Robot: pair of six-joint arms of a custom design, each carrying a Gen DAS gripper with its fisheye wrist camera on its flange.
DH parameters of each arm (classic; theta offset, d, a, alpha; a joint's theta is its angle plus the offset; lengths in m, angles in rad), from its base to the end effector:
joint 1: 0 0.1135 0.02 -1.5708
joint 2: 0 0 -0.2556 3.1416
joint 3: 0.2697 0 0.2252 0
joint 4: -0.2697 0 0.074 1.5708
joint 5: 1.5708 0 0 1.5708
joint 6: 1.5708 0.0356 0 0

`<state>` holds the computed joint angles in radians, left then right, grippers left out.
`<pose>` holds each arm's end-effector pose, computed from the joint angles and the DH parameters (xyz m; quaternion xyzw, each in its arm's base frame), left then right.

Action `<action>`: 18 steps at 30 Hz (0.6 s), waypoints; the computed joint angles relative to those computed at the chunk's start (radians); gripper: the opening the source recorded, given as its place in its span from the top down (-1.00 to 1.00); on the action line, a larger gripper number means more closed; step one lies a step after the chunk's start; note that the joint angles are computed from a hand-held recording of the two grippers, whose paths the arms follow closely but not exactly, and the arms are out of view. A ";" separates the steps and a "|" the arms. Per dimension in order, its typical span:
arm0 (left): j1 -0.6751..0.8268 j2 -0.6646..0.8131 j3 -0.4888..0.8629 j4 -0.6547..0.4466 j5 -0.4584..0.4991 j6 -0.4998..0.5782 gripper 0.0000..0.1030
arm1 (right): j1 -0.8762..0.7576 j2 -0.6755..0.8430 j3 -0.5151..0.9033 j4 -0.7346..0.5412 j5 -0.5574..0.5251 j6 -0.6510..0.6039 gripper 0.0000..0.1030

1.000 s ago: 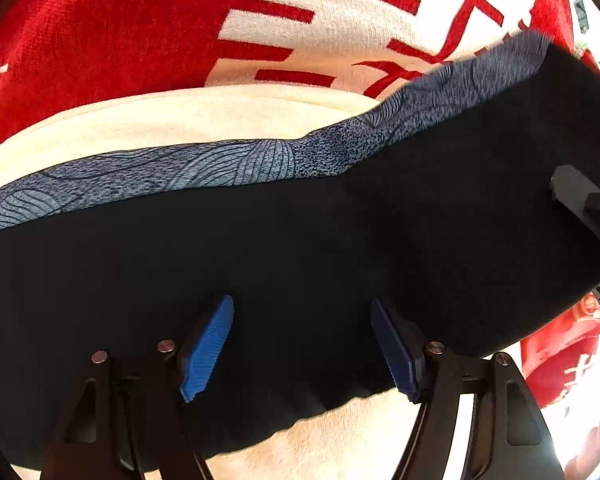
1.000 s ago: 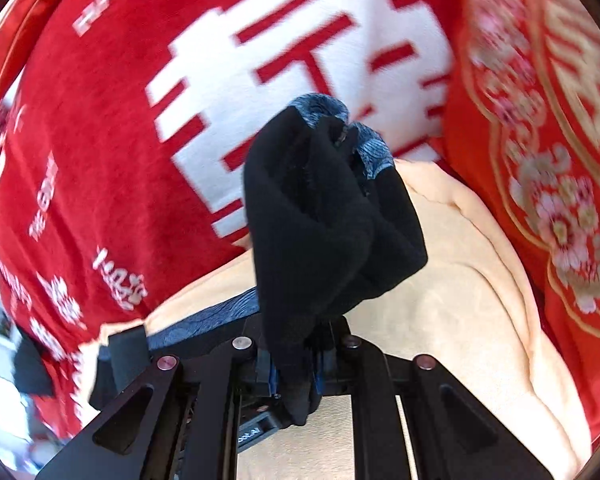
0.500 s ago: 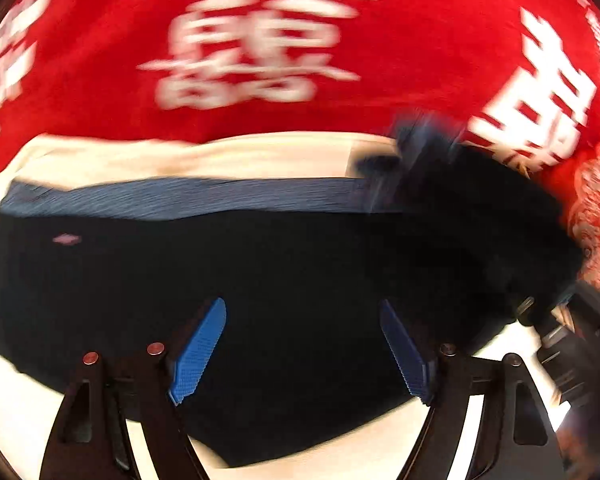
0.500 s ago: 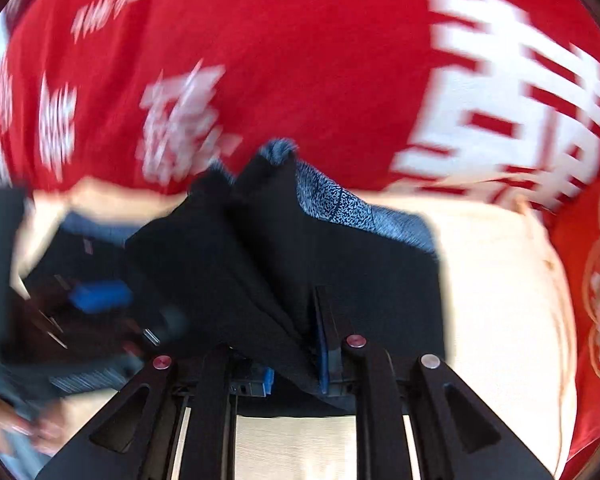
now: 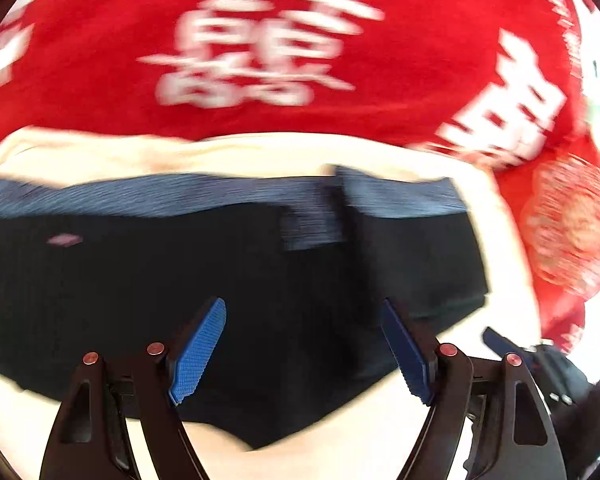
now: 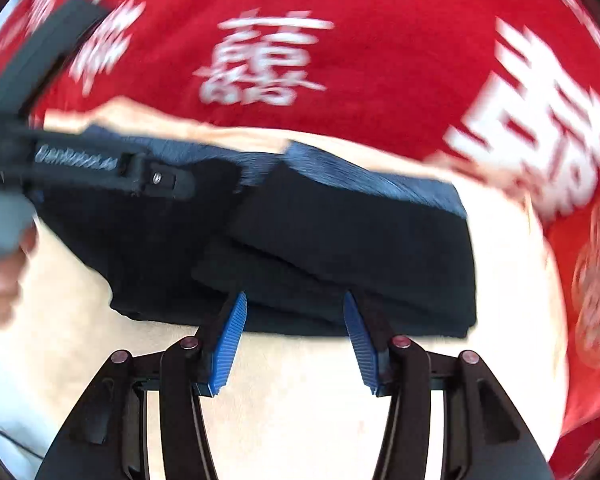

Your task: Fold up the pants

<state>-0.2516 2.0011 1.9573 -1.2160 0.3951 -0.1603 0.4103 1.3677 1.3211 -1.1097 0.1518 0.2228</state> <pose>0.3635 -0.1076 0.2945 0.0746 0.9663 -0.2209 0.1090 0.2149 0.0876 0.3137 -0.0758 0.9730 -0.0067 0.2181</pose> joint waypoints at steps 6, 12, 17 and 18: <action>-0.092 0.170 0.227 -0.077 0.069 -0.038 -0.56 | -0.267 -0.052 -0.010 -0.080 -0.149 -0.058 -0.06; -0.115 0.320 0.394 -0.246 0.172 -0.006 0.76 | -0.422 -0.075 -0.056 -0.097 -0.274 -0.083 0.30; -0.076 0.163 0.188 -0.204 0.094 0.061 0.80 | -0.472 -0.062 0.000 -0.142 -0.310 -0.127 0.34; -0.068 0.140 0.133 -0.188 0.074 0.060 0.80 | -0.478 -0.062 0.008 -0.149 -0.314 -0.139 0.34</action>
